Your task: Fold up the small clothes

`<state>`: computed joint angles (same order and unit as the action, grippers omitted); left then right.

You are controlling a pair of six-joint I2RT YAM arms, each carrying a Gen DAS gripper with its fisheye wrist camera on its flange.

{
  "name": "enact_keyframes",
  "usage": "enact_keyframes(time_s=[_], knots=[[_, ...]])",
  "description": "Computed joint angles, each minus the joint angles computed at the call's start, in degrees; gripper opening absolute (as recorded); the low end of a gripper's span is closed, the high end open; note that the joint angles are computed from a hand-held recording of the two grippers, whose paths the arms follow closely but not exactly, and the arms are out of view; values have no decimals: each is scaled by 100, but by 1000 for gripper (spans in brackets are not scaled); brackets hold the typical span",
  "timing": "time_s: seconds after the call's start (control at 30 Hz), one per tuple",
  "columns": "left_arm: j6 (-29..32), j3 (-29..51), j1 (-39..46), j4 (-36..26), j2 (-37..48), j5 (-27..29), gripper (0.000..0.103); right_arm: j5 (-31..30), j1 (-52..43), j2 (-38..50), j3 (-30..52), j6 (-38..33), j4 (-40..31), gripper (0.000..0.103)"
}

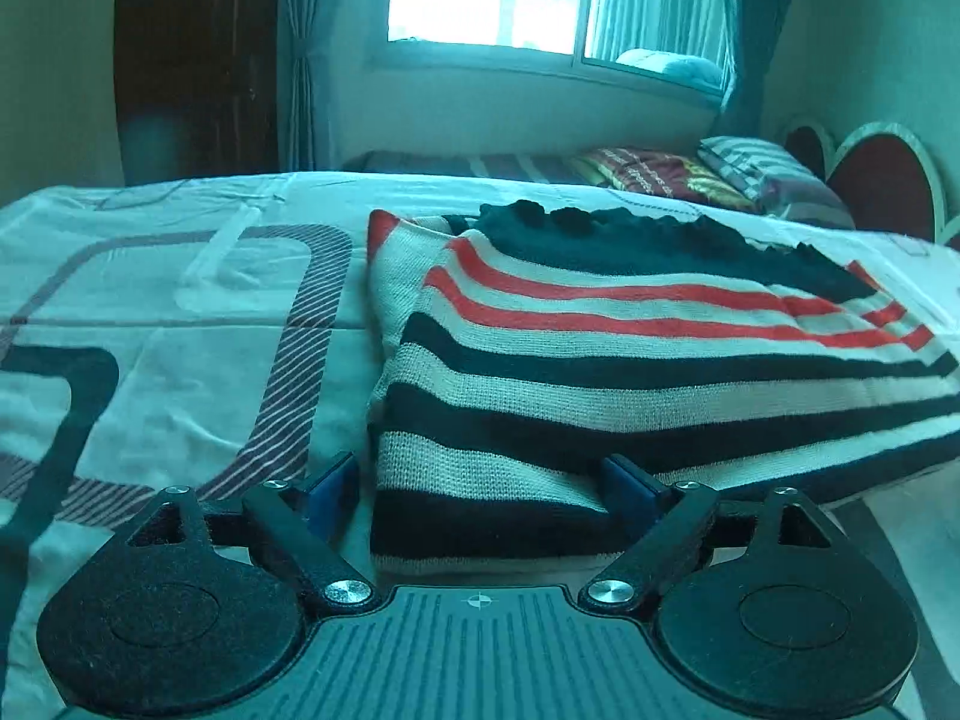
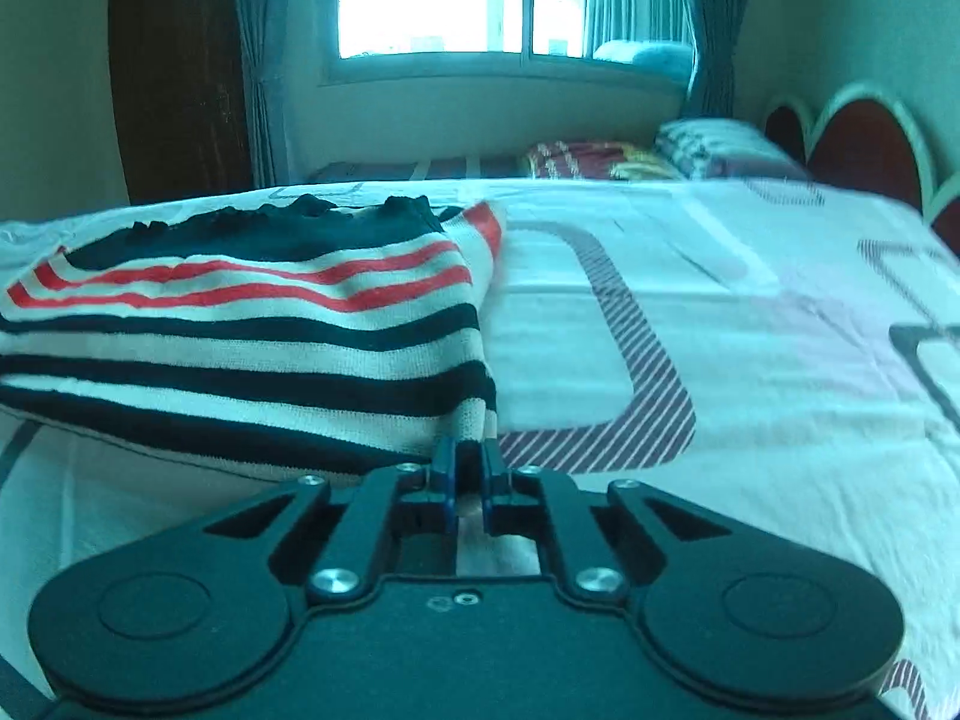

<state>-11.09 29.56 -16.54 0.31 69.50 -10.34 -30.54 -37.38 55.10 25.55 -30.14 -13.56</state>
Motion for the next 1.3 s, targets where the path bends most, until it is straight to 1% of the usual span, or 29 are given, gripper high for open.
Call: enact_keyframes(time_s=[0.03, 0.07, 0.1, 0.17, 0.2, 0.27, 0.33, 0.37, 0.4, 0.43, 0.47, 0.53, 0.57, 0.63, 0.7, 0.8, 0.83, 0.9, 0.97, 1.07, 1.2, 1.27, 1.3], knots=[[9, -5, -19, 15, 14, -30, 88, 17, 13, 58, 56, 77, -8, 13], [-20, 9, 11, -27, 3, 17, 88, -12, -23, 133, 126, 143, -37, 17], [-95, 76, 24, -202, -44, -7, 88, -85, -125, 131, 218, 194, -172, 24], [-326, 106, -107, -655, -467, -387, 88, -717, -610, -34, 353, 171, -480, 24], [-418, -11, -92, -795, -843, -374, 88, -1037, -854, -139, 435, 45, -716, 24], [-830, -229, 78, -1181, -1610, -24, 88, -1352, -1090, -259, 621, -308, -1297, 24], [-1346, -451, 323, -1408, -2115, 552, 86, -1648, -1211, -380, 730, -615, -1836, 24], [-1616, -576, 456, -1390, -2225, 883, 82, -1749, -1189, -451, 753, -703, -2057, 24], [-1941, -742, 565, -1292, -2303, 1183, 69, -1833, -1112, -522, 775, -742, -2286, 24], [-2300, -931, 694, -1082, -2303, 1496, 65, -1876, -990, -571, 785, -689, -2425, 24], [-2731, -1173, 715, -735, -2333, 1563, 65, -1875, -807, -644, 771, -517, -2485, 24], [-3431, -1526, 686, -186, -2433, 1503, 65, -1830, -408, -734, 749, -58, -2481, 20], [-3693, -1630, 680, 40, -2400, 1484, 65, -1744, -151, -806, 726, 298, -2431, 17], [-4041, -1781, 665, 517, -2232, 1483, 65, -1676, 260, -791, 736, 968, -2301, 14], [-4157, -1824, 626, 944, -1933, 1445, 65, -1600, 561, -780, 713, 1558, -2024, 13], [-4241, -1808, 560, 1380, -1561, 1382, 65, -1595, 845, -617, 766, 2122, -1767, 13], [-4273, -1825, 519, 1545, -1448, 1323, 65, -1578, 930, -569, 768, 2227, -1683, 13], [-4254, -1788, 654, 1830, -1227, 1429, 65, -1451, 1149, -497, 773, 2345, -1539, 13], [-4280, -1689, 695, 2175, -831, 1468, 65, -1261, 1411, -433, 748, 2488, -1344, 13], [-4351, -1531, 717, 2590, -316, 1471, 65, -1138, 1628, -297, 737, 2650, -1099, 13], [-4551, -1484, 733, 3293, 223, 1407, 65, -991, 1948, 97, 778, 2933, -667, 13], [-4718, -1520, 676, 3716, 470, 1221, 62, -848, 2184, 385, 819, 3095, -332, 13], [-4775, -1468, 626, 3735, 570, 1091, 57, -798, 2302, 559, 860, 3181, -158, 11]])
